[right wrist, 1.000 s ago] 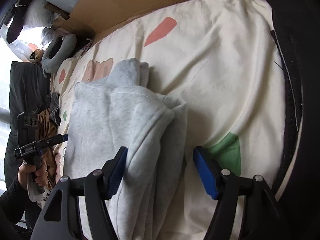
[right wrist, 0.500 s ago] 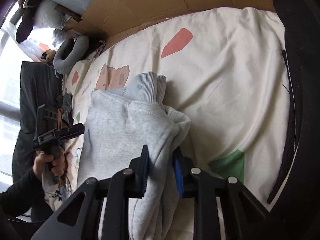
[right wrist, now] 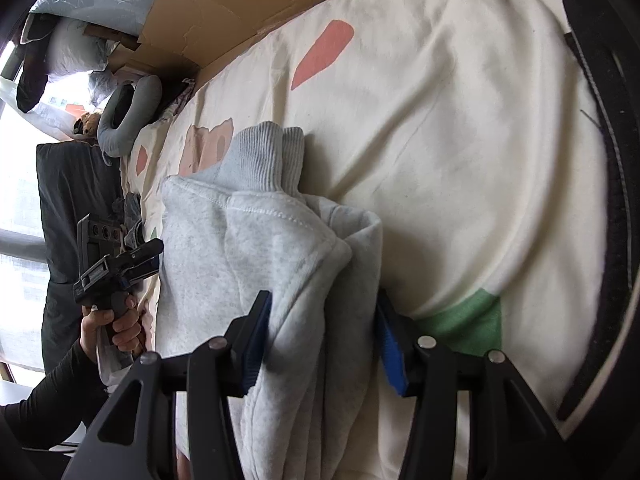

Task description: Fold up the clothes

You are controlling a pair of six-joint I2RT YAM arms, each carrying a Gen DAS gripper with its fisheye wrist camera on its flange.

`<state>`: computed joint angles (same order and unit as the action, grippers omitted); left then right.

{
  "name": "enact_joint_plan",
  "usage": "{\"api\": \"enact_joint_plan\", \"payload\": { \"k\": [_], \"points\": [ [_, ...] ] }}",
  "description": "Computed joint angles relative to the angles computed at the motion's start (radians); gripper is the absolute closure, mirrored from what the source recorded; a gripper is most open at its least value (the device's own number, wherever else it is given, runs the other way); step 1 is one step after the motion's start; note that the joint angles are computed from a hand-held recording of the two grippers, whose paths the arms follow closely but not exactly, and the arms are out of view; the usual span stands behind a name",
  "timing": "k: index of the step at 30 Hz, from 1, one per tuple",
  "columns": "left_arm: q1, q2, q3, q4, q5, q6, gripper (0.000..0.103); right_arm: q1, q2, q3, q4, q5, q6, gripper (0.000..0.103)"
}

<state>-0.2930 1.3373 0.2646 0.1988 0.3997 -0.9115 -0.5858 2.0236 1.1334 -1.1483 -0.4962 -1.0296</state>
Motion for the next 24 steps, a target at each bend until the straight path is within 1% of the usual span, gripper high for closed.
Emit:
{"api": "enact_joint_plan", "payload": {
  "k": [2,3,4,6,7,8,10,11,12,14,16,18,21,24],
  "points": [
    [0.001,-0.006,-0.001,0.003,0.003,-0.001,0.040,0.005,-0.017,-0.010,0.004,-0.007,-0.002,0.064],
    [0.000,-0.020,-0.003,-0.006,-0.001,-0.003,0.044,0.006,-0.027,-0.013,-0.003,-0.012,-0.011,0.072],
    [0.002,-0.034,-0.009,-0.010,0.000,-0.007,0.049,0.007,-0.040,-0.017,-0.007,-0.014,-0.018,0.076],
    [0.019,-0.064,-0.033,0.003,0.013,-0.018,0.055,0.003,-0.063,-0.018,-0.025,-0.022,-0.036,0.079],
    [0.033,-0.077,-0.053,0.026,0.027,-0.025,0.055,-0.002,-0.067,-0.014,-0.039,-0.028,-0.045,0.079],
    [0.043,-0.083,-0.067,0.041,0.036,-0.027,0.055,-0.007,-0.066,-0.009,-0.051,-0.034,-0.050,0.079],
    [0.049,-0.071,-0.061,0.020,0.029,-0.011,0.055,-0.014,-0.060,-0.004,-0.061,-0.039,-0.054,0.079],
    [0.052,-0.054,-0.055,0.011,0.031,-0.003,0.055,-0.014,-0.054,-0.003,-0.059,-0.037,-0.051,0.078],
    [0.061,-0.022,-0.053,0.023,0.047,-0.002,0.055,-0.014,-0.043,-0.001,-0.054,-0.034,-0.040,0.074],
    [0.078,0.021,-0.062,0.070,0.074,-0.011,0.054,-0.014,-0.023,0.005,-0.046,-0.028,-0.023,0.070],
    [0.086,0.043,-0.075,0.112,0.088,-0.013,0.053,-0.016,-0.005,0.012,-0.044,-0.027,-0.015,0.063],
    [0.099,0.067,-0.085,0.155,0.107,-0.012,0.053,-0.015,0.014,0.017,-0.043,-0.028,-0.009,0.060],
    [0.103,0.098,-0.094,0.222,0.114,-0.010,0.053,-0.010,0.044,0.029,-0.049,-0.041,0.000,0.059],
    [0.103,0.125,-0.081,0.245,0.119,-0.017,0.053,-0.004,0.068,0.033,-0.047,-0.050,0.016,0.058]
  ]
}}
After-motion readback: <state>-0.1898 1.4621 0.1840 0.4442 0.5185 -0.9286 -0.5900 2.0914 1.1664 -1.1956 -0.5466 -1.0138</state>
